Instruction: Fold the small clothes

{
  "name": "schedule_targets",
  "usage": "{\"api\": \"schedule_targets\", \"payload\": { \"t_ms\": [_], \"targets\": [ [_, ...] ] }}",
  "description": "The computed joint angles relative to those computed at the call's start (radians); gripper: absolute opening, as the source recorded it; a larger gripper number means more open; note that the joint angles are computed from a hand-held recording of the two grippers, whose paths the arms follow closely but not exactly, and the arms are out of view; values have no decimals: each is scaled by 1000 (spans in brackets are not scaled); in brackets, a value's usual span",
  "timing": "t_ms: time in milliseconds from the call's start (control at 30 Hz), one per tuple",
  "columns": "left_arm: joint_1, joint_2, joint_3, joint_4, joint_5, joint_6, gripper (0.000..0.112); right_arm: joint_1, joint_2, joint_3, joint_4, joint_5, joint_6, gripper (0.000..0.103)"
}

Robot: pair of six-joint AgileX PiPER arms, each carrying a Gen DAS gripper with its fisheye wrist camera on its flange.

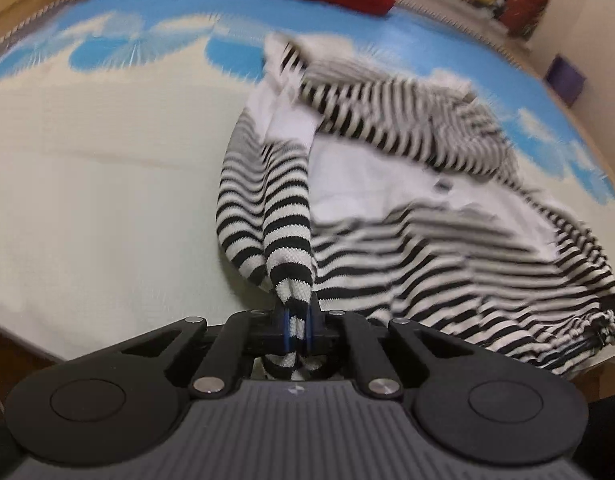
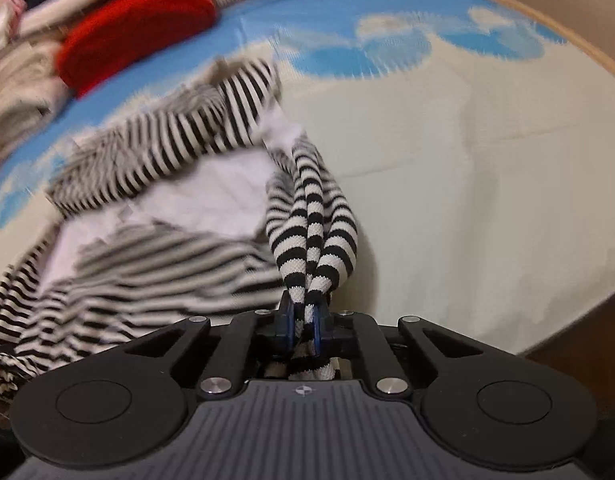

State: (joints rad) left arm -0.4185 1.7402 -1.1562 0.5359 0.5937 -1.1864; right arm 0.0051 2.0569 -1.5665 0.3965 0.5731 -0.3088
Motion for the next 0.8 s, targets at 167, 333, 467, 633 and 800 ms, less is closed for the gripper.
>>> {"api": "schedule_targets", "payload": {
  "t_ms": [167, 333, 467, 633, 800],
  "targets": [
    [-13, -74, -48, -12, 76, 61, 6, -61, -85, -6, 207, 39, -161, 8],
    [-35, -188, -49, -80, 149, 146, 6, -133, -166, -26, 339, 175, -261, 7],
    [-92, -353, 8, -127, 179, 173, 6, -235, -253, -11, 434, 329, -287, 7],
    [-115, -443, 41, -164, 181, 186, 6, -337, -356, 38, 529, 423, -345, 7],
    [70, -316, -13, -342, 87, 395, 6, -253, -243, -89, 445, 376, -245, 7]
  ]
}}
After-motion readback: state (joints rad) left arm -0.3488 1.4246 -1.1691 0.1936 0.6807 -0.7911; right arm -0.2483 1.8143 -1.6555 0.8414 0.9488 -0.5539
